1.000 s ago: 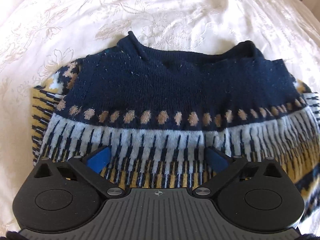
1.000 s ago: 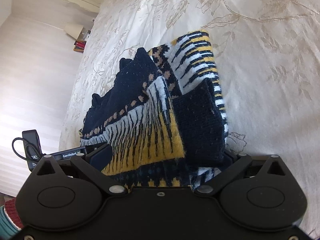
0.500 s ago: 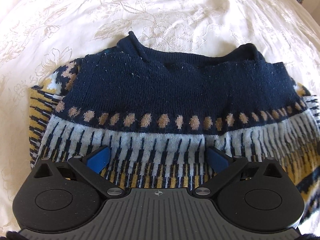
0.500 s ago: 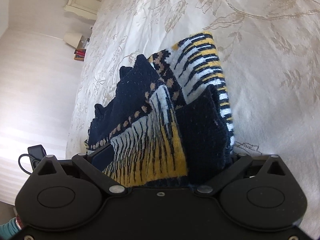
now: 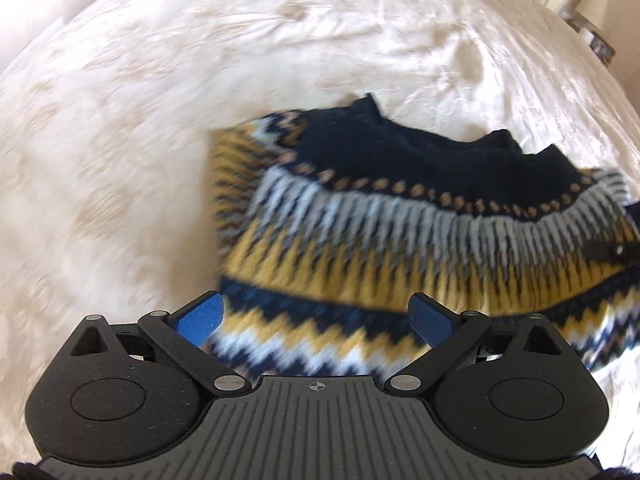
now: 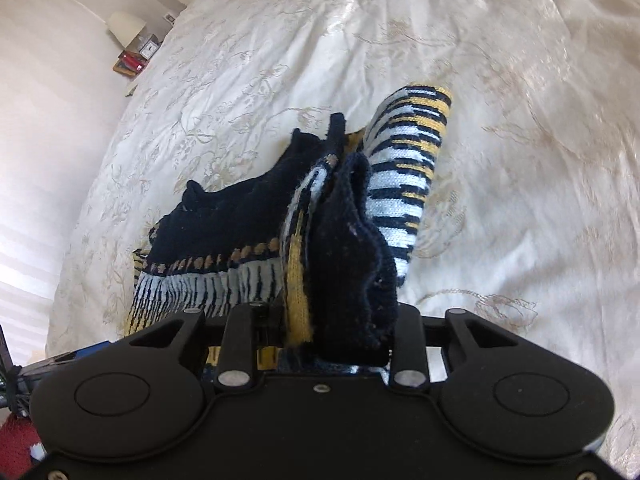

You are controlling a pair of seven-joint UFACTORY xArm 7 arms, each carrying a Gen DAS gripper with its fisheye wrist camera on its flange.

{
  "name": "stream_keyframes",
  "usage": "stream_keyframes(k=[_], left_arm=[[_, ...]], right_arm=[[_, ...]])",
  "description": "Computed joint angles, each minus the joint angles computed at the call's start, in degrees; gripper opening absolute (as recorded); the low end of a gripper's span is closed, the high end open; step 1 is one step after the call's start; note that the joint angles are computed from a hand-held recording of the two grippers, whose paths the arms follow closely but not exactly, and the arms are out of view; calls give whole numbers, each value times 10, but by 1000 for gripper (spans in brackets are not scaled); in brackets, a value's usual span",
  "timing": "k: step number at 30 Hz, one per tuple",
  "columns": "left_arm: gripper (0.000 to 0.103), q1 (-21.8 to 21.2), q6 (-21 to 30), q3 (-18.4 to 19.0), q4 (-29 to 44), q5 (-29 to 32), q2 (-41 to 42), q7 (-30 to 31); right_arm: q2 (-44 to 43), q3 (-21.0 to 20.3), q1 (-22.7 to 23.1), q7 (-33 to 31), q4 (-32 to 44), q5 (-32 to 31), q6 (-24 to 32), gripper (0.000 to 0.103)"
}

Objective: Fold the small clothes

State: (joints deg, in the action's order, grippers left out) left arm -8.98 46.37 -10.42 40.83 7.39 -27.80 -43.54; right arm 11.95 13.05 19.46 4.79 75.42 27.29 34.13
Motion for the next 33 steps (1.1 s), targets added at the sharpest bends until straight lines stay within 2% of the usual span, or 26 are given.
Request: stream_keyframes(k=[9,16,23,25,26,28,33], left_arm=[[100,11,92,39,-111,-58,-202,10],[100,39,164,67,-158,-66,-322,64],[100,79,212,85,-182,-68,-390,104],[100,89,219,87,-186,-70,-399,110],[100,93,221,88,-187,-71,-402,112],[100,98,223,89,-189,-74,-407,117],[100,100,208,83,-182,-80,-395,127]], right_arm=[[55,3,92,107,137,-176,62,42],[148,-2,168,177,256,-249,96,41],[260,-21,240,213,410,-299,167,41],[293,-31,261,214,460,-314,196,44],[308,-33,267,214,479,-315,206,49],[319,-23,262,205,484,-294,193,53],[262,0,242,178,379,-250,88,59]])
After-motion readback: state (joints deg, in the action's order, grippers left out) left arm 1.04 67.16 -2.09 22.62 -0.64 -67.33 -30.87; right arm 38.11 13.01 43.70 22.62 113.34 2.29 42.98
